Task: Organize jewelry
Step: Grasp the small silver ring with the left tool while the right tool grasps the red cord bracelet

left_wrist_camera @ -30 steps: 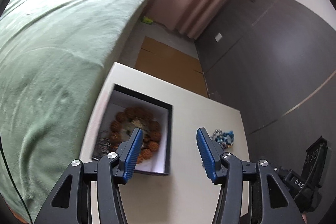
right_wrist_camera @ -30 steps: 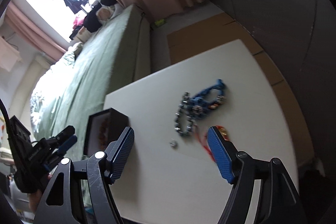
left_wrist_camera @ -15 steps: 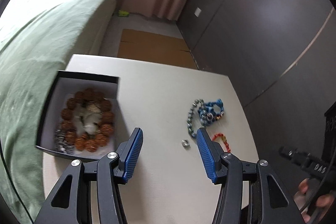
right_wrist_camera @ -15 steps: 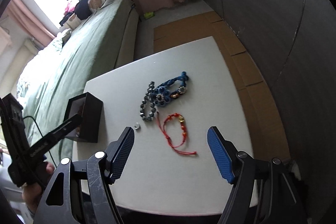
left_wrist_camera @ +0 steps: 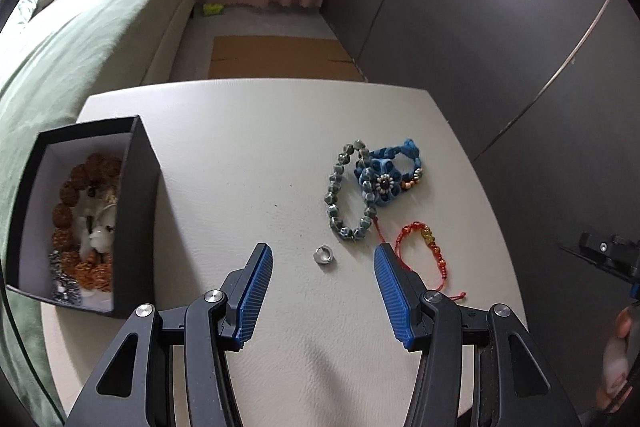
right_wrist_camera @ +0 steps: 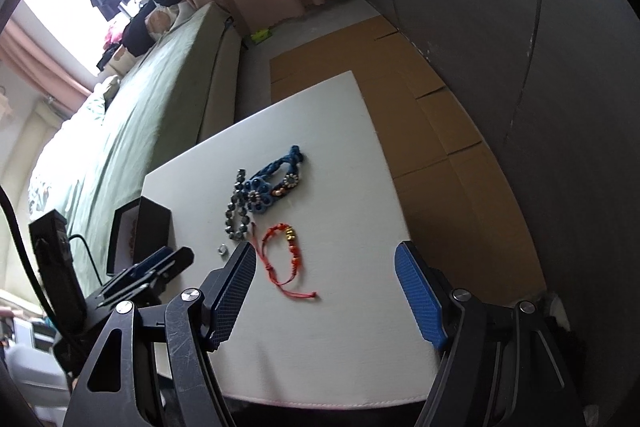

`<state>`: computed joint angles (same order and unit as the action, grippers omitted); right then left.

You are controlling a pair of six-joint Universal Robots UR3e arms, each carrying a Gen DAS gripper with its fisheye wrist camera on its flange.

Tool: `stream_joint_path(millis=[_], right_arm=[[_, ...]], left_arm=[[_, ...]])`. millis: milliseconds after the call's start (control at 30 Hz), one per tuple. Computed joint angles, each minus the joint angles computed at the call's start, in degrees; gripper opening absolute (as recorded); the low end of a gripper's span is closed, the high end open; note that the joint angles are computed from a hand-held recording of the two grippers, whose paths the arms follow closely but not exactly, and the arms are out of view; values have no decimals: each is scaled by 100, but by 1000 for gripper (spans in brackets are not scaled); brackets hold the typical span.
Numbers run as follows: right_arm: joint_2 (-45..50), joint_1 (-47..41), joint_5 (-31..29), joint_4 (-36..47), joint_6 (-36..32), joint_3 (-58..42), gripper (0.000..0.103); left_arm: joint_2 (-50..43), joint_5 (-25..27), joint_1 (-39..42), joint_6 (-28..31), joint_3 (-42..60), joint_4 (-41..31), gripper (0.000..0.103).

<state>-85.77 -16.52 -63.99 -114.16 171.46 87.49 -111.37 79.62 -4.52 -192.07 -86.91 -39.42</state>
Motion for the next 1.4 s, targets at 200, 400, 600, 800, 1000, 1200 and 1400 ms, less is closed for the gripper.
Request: stream_joint_path(millis=[200,400,600,800,1000,1200,1400], right_arm=[[277,97,-172,75,-44,-208,72],[568,191,-299,138,-3,-430,72],[695,200,-319,138,28,-529,72],[803,249,-415,120,87,-622,72],[902,372,-509,70,96,-686,72],[1124,606,-546,10,46,-787,70],[1533,1006,-670,-3,51,-1065,45]], left_arm=[[-322,-34,-10,-67,301,-37,50],[-647,10,-102,62,672,-282,37],[-869,185,-205,151,942,-416,31],[-1080,356,-328,221,1127,-428,23],[-977,155,-212,310,1038,-475,11],[-451,-150,105,243,561,-245,11],[52,-277,427,192,125,-121,11]])
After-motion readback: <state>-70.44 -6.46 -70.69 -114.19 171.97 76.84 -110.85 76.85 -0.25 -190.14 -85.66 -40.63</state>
